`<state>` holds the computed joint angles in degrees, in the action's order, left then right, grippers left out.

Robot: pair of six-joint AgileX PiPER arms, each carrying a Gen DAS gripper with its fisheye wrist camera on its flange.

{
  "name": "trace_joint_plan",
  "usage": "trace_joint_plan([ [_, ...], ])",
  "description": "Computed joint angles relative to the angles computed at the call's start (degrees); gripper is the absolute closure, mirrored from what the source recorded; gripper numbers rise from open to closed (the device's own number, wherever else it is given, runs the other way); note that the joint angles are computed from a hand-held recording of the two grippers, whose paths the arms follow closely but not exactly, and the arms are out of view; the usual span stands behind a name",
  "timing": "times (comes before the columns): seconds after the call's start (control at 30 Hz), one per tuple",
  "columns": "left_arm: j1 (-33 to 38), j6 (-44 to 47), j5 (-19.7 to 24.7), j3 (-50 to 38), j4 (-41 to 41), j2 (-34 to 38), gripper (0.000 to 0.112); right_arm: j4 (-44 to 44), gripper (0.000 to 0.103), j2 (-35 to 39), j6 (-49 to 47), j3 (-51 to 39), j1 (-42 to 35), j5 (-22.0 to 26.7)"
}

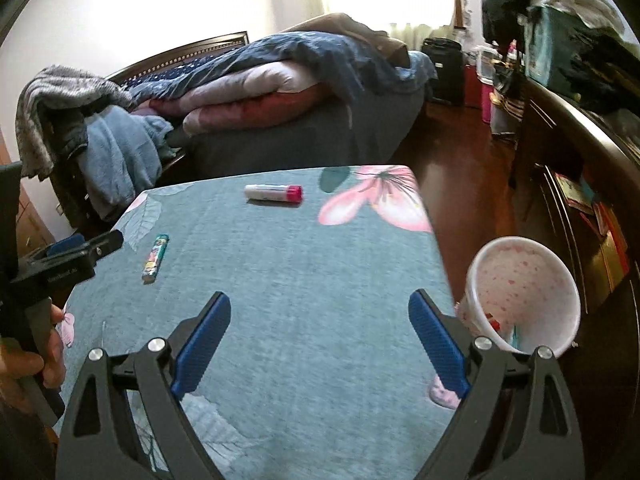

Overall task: Collect trash
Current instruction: 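Move both open tools back over the table, then grasp the colorful can with the left tool while the right tool grasps the glue stick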

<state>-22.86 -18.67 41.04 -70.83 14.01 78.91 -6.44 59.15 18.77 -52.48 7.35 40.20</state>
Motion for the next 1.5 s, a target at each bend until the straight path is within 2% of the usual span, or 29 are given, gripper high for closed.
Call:
trace_joint_plan([
  [0.27, 4.1, 4.0, -1.4, 1.9, -3.3, 2.4, 0.016, -6.4, 0.012, 6.4, 5.5, -3.9, 6.2, -0.4],
  [0.43, 3.4, 2.5, -1.2, 0.9, -0.2, 5.1, 0.016, -6.8, 0.012, 8.6, 4.0, -5.6, 6.5, -0.7],
  [0.73, 4.5, 2.3, -2.8, -3.2, -1.1, 12.2, 0.016, -8.3, 0.012, 13.6, 2.4, -9.2, 7.4, -1.3],
  [0.87, 6.5, 4.5, 0.0, -7.8, -5.6, 17.4, 0.038, -9.9, 0.012, 16.3, 2.1, -11.4, 7.9, -1.7],
  [0.9, 6.7, 4.5, 0.4, -8.4, -6.2, 18.1, 0.040, -9.5, 0.012, 17.2, 1.5, -12.1, 7.6, -2.0],
  [0.97, 5.4, 1.3, -1.2, -7.3, -1.8, 17.7, 0.041, -8.5, 0.012, 19.4, -0.3, -13.9, 6.8, -2.7],
  [1.07, 4.7, 1.3, -1.9, -7.1, -1.2, 17.8, 0.045, -6.5, 0.012, 23.8, -3.4, -17.5, 5.1, -4.1],
  [1.13, 4.8, 3.2, -2.4, -7.1, -3.0, 17.7, 0.060, -4.8, 0.012, 27.6, -5.8, -20.6, 4.0, -4.7],
  [1.2, 4.2, 3.1, -2.8, -7.1, -2.2, 17.6, 0.088, -3.8, 0.012, 32.7, -8.0, -25.0, 3.1, -4.5],
  [1.3, 3.4, 2.9, -2.7, -7.5, -1.5, 17.9, 0.090, -3.3, 0.012, 39.8, -10.4, -31.4, 2.2, -3.7],
  [1.5, 7.6, 12.9, -2.9, -7.4, -13.3, 17.2, 0.090, 7.3, 0.012, 50.6, -20.7, -44.1, -1.1, 0.8],
])
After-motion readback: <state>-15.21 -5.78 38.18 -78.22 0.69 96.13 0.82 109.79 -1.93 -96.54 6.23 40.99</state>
